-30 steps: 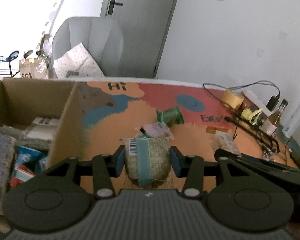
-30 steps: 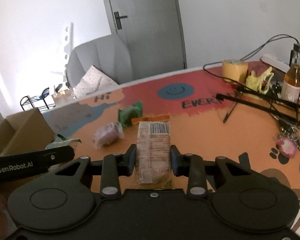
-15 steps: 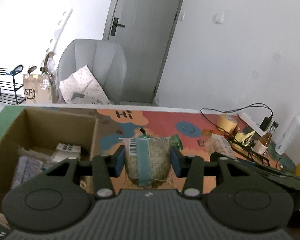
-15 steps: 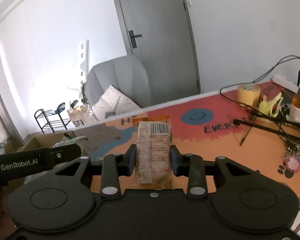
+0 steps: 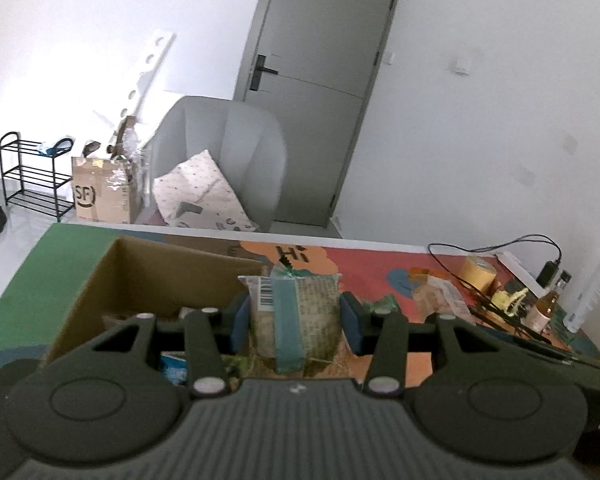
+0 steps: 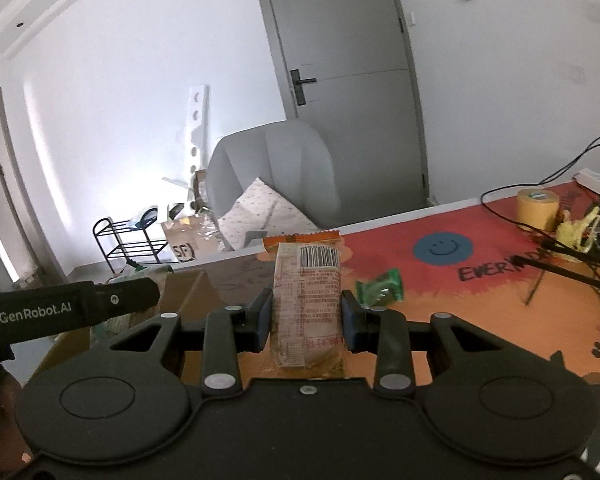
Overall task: Organize snacks
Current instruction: 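Lower the teal-banded pack into the box with the left gripper while the right drops the pastry bar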
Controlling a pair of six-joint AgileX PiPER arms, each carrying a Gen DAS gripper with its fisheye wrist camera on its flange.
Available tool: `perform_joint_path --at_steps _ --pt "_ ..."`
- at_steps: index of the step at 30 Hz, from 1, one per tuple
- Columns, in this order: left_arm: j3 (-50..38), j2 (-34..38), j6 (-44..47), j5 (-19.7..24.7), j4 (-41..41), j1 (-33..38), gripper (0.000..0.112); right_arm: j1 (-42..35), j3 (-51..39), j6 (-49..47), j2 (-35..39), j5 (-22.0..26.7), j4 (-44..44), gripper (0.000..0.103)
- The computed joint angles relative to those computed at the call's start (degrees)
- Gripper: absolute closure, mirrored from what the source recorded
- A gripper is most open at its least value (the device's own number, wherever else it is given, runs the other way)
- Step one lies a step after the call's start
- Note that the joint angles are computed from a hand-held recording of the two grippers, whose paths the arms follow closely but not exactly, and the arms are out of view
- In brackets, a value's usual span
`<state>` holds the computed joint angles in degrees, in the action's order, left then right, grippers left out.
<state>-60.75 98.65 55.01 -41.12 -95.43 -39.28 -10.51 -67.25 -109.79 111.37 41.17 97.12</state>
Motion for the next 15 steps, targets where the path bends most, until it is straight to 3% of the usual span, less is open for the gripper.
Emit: perform_joint_path --at_steps 15 --pt "7.15 -5.65 -3.17 -0.04 1.27 5.88 0.066 5.04 0.31 -1.3 -0.96 -0.1 0.7 0.07"
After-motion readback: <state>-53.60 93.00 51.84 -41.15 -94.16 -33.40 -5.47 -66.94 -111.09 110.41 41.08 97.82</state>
